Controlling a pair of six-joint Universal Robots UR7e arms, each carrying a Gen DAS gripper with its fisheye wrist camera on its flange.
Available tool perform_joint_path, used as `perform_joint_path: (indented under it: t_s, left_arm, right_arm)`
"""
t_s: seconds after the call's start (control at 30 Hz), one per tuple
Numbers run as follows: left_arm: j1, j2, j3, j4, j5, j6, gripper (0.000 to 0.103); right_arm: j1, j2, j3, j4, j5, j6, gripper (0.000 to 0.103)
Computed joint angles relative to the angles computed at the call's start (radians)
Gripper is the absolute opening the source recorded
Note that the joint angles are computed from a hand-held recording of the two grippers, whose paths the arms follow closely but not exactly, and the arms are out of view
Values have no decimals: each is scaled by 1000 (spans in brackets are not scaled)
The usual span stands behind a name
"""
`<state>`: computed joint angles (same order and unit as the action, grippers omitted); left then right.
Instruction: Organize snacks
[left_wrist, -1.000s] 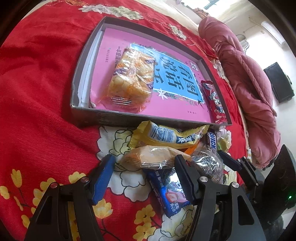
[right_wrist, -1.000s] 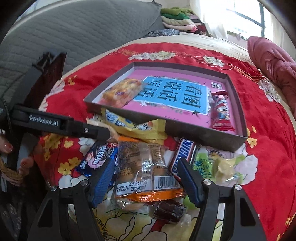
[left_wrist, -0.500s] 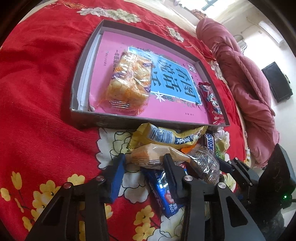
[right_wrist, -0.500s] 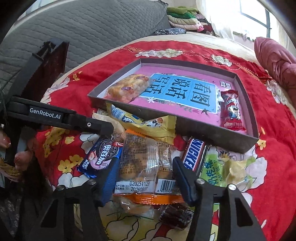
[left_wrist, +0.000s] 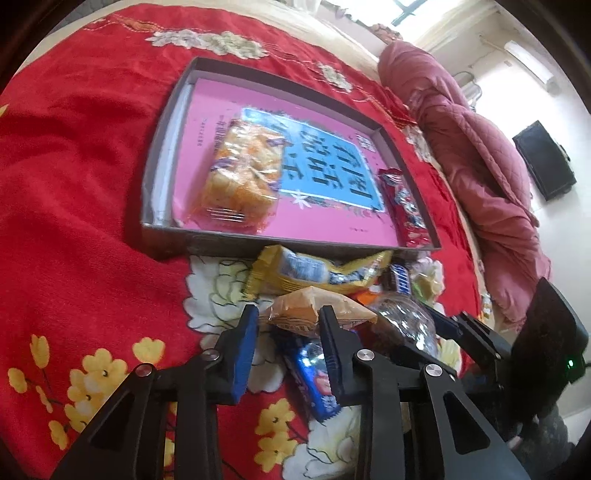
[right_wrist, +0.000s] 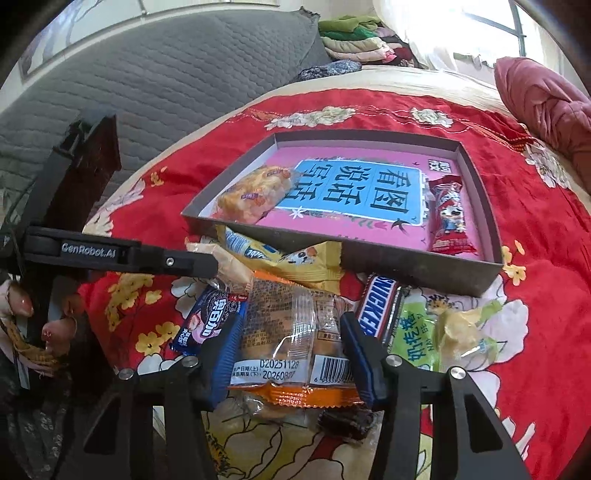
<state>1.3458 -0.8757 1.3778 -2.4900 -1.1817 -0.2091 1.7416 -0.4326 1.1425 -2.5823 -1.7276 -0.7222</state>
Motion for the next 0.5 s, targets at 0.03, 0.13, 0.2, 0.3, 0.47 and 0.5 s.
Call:
perform_joint_path:
  t_s: [0.03, 0.13, 0.2, 0.3, 0.47, 0.5]
  left_arm:
    - [-2, 0, 1, 1, 2, 4, 35]
    - [1, 3, -6, 20, -31, 6, 35]
    - [7, 6, -12, 30, -57, -2, 34]
    - [11, 12, -20, 40, -73, -8, 34]
    - [25, 19, -39, 61, -131, -13, 35]
    - [31, 21, -43, 59, -160, -20, 36]
  right_arm:
    - [-1, 2, -6, 7, 1, 8, 54]
    - [-6, 7, -20, 25, 4, 32, 54]
    - [-9, 7, -25, 35, 10, 43, 54]
    - [-11, 7, -27, 39, 12, 47, 53]
    - [-12, 9, -30, 45, 13, 49, 53]
    - [-12, 9, -31, 47, 14, 49, 53]
